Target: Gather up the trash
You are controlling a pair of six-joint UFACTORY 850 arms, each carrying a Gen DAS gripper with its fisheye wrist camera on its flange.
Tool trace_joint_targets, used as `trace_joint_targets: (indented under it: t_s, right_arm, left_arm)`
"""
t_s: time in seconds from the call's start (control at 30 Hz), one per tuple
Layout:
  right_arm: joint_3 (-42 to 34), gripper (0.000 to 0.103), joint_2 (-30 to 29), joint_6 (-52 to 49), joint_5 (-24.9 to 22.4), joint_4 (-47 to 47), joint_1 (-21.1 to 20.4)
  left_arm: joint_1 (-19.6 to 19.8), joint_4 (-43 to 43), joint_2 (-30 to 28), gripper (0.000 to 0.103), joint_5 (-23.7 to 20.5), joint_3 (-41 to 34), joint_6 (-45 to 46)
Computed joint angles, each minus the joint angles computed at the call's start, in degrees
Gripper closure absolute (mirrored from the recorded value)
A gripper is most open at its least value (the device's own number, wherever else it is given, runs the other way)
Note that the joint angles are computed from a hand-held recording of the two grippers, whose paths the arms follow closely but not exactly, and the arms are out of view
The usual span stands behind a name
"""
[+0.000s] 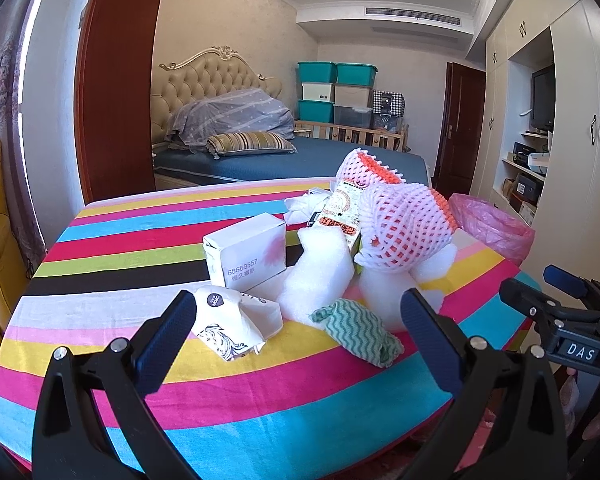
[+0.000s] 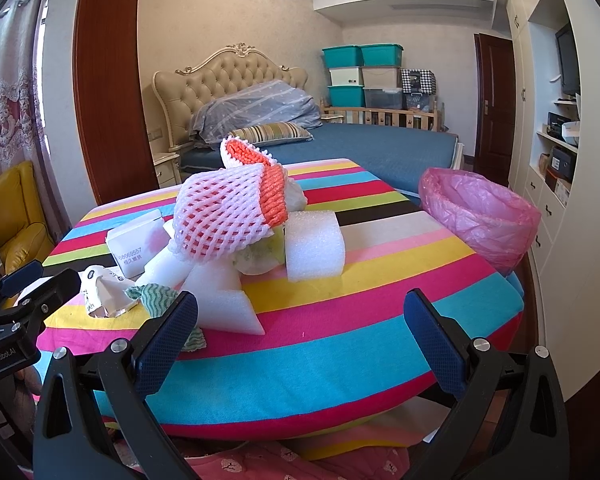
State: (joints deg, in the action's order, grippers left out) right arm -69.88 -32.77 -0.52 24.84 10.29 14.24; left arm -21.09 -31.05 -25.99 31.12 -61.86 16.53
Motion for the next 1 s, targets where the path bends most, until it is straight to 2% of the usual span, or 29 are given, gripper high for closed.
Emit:
trace_joint_targets:
  t_s: [0.5, 1.0]
  right_arm:
    - [-0.2, 0.007, 0.1, 1.1, -0.6, -1.1, -0.2]
    - [0.7, 0.007, 0.7, 3.1, 1.5, -4.5, -0.2]
  left_arm:
    - [0.2, 0.4, 0.1, 0.004, -0.1, 0.1, -0.5]
    - [0.4, 0.5, 0.0, 0.004, -0.7, -0.1, -1.0]
